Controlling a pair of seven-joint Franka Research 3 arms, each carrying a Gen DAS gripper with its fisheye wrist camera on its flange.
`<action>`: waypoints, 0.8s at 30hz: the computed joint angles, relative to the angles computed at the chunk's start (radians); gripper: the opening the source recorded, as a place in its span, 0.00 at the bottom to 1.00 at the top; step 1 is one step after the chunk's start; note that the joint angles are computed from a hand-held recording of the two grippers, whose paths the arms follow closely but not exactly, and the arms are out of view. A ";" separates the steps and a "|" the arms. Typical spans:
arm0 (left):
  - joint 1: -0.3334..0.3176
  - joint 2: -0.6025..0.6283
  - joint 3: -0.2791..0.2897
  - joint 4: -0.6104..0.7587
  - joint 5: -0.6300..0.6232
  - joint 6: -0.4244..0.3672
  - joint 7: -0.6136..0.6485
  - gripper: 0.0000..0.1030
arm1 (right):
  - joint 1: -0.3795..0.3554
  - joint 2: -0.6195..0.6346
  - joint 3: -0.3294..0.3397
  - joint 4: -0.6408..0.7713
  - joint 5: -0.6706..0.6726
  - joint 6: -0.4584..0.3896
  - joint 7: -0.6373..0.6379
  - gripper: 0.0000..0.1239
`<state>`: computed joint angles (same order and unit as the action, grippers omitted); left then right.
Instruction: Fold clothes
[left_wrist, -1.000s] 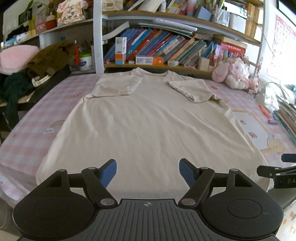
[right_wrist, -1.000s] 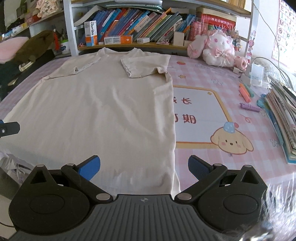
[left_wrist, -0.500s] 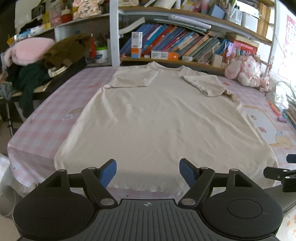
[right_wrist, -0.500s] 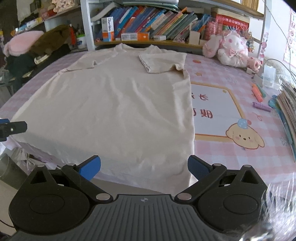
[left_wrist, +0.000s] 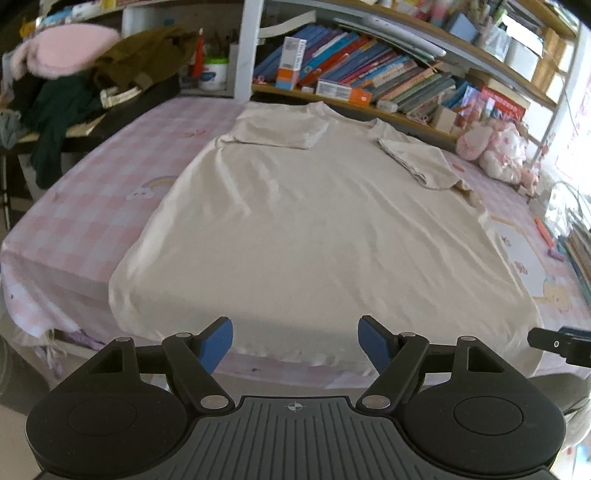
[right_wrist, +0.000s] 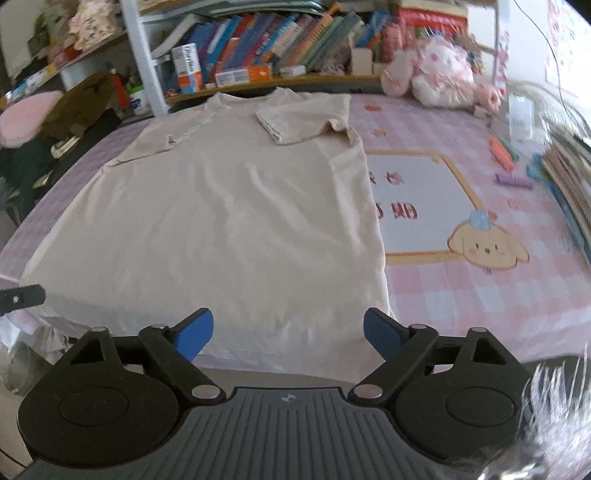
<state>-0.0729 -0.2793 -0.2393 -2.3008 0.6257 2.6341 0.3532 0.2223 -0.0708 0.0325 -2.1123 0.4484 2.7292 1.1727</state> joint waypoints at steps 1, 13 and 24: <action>0.004 -0.005 0.001 -0.005 0.004 -0.001 -0.007 0.74 | -0.002 0.002 0.001 0.004 -0.008 -0.007 0.019 0.64; 0.024 -0.014 0.024 -0.016 0.013 0.020 0.055 0.75 | -0.001 0.004 0.012 0.005 -0.105 0.006 0.160 0.60; 0.055 -0.054 0.040 -0.060 -0.030 0.041 0.106 0.75 | -0.013 -0.005 0.009 -0.003 -0.173 0.017 0.259 0.61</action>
